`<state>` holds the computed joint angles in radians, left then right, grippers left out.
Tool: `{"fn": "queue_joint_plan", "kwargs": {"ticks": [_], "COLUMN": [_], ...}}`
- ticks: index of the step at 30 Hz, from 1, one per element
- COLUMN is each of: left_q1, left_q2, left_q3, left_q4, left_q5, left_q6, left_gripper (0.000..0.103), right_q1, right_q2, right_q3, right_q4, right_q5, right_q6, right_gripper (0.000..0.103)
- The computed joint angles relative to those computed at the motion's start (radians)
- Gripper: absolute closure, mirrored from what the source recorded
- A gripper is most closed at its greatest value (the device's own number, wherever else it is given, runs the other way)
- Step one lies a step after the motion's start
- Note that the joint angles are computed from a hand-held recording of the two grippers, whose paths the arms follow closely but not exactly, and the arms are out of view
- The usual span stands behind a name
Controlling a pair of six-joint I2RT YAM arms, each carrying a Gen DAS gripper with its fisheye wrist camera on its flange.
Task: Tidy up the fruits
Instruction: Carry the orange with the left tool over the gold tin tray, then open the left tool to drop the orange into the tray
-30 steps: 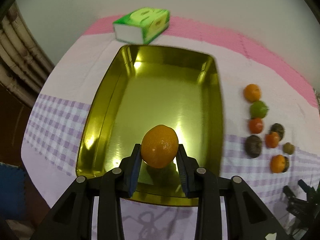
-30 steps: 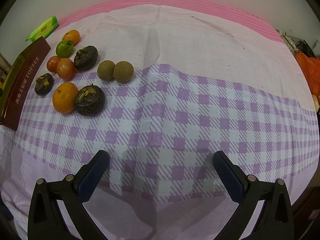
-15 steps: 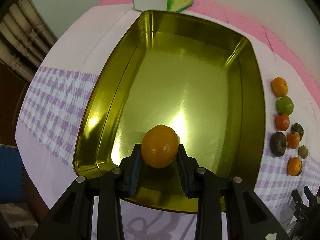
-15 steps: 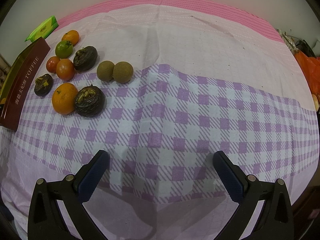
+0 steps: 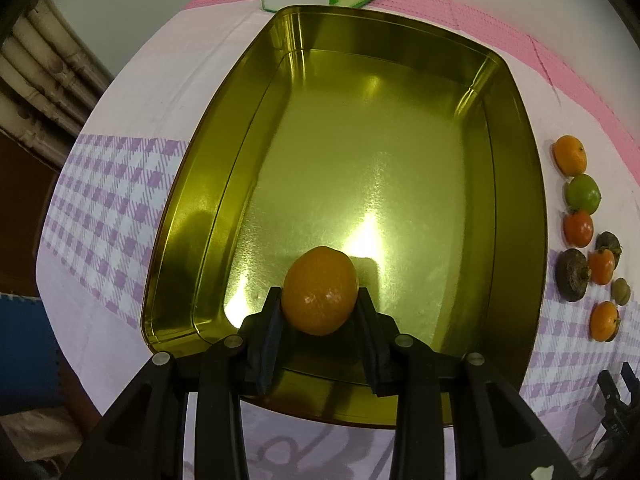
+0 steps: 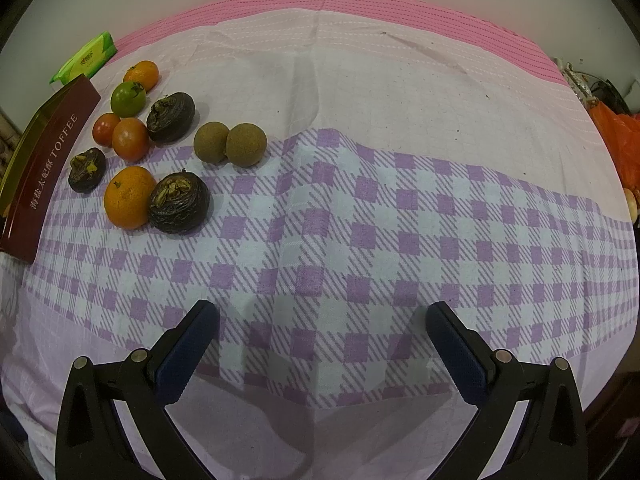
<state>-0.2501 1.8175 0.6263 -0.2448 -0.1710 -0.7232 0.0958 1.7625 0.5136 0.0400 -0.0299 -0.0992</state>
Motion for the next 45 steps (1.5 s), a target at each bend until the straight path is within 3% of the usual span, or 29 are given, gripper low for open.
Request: {"fn": "queue_joint_plan", "kwargs": {"ticks": [8, 16, 20, 22, 27, 31, 40, 45], "left_q1": [0.004, 0.001, 0.012, 0.018, -0.005, -0.035, -0.109, -0.13], "left_q2": [0.0, -0.021, -0.078, -0.119, -0.236, -0.283, -0.348, -0.398], "left_q3": [-0.002, -0.011, -0.039, -0.059, -0.096, -0.095, -0.093, -0.119], "left_q4": [-0.004, -0.009, 0.012, 0.025, 0.01, -0.03, -0.104, -0.076], "left_q5": [-0.003, 0.004, 0.037, 0.046, -0.003, -0.042, -0.147, -0.179], "left_q6": [0.004, 0.002, 0.001, -0.001, -0.016, -0.034, -0.09, -0.083], "left_gripper": [0.067, 0.051, 0.05, 0.043, 0.027, 0.027, 0.027, 0.027], "right_q1": [0.005, 0.013, 0.005, 0.01, 0.061, 0.142, 0.306, 0.325], "right_q2": [0.002, 0.004, 0.002, 0.003, -0.029, -0.078, -0.035, 0.039], "right_q3": [-0.001, -0.001, 0.001, 0.001, -0.032, -0.067, -0.049, 0.038], "right_q4": [0.002, 0.005, 0.0, 0.001, 0.041, 0.084, 0.144, 0.108], "right_q5": [0.002, 0.005, 0.002, 0.003, 0.01, 0.025, 0.023, -0.011], "right_q6": [0.005, 0.011, 0.004, 0.008, 0.02, 0.037, 0.081, 0.097], "right_gripper": [0.0, 0.0, 0.0, 0.0, 0.002, 0.003, 0.023, 0.032]}}
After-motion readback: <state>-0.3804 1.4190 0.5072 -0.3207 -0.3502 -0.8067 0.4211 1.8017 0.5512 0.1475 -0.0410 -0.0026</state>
